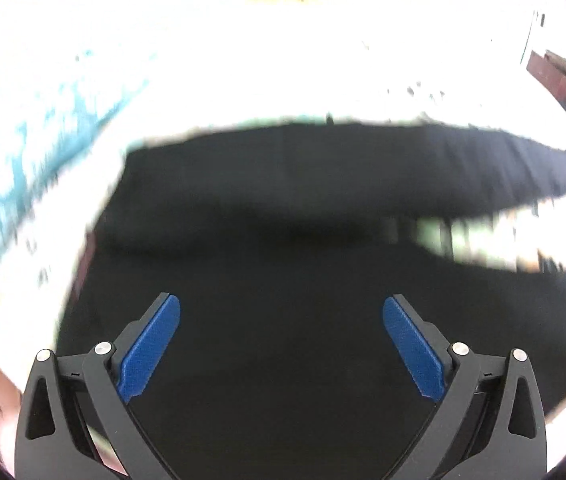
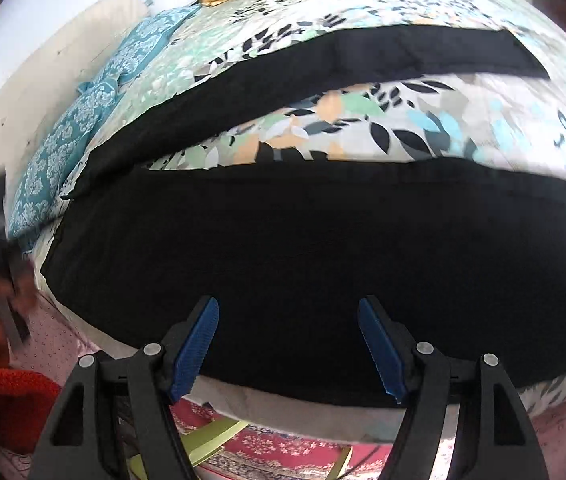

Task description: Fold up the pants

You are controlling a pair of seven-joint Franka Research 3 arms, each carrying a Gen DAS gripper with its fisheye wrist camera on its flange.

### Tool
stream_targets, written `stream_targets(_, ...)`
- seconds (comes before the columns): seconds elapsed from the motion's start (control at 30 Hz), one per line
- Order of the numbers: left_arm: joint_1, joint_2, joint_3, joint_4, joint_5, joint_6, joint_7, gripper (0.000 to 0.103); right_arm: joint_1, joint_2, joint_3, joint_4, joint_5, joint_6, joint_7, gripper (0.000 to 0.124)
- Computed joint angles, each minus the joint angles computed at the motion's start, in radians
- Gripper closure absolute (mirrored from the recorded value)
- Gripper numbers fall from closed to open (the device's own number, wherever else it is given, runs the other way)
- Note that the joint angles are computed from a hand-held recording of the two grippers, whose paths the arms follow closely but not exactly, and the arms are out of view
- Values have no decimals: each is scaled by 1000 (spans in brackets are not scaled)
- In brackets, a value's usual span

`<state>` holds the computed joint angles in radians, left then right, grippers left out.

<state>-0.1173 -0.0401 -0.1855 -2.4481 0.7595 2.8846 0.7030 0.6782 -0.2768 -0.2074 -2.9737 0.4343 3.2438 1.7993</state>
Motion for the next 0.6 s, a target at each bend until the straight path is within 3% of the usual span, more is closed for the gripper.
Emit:
stream_targets(0.13, -10, 207, 38, 247, 87, -69, -92, 1, 11, -11, -15, 2, -15, -7, -24, 52)
stream_targets(0.2, -27, 332, 55, 357, 67, -165, -87, 1, 24, 3, -24, 13, -7, -26, -33, 52)
stream_targets(0.23, -65, 396, 89, 412, 24, -225, -60, 0, 52, 11, -49, 18, 5, -28, -44, 52)
stream_targets(0.27, -90, 441, 126, 437, 25, -230, -71, 0, 55, 16, -49, 21, 13, -31, -53, 52)
stream_targets(0.33, -89, 449, 156, 414, 114, -143, -202, 0, 33, 23, -22, 26, 28, -35, -66, 52)
stream_targets(0.47, -50, 396, 118, 385, 17, -138, -86, 1, 31, 26, -15, 18, 45, 14, -69, 52)
stream_targets(0.53, -63, 361, 141, 369, 70, -82, -111, 1, 74, 30, -71, 15, 22, 38, -52, 52)
stream_targets(0.6, -68, 373, 144, 413, 70, -100, -89, 1, 103, 42, -115, 21, -8, 39, -31, 52)
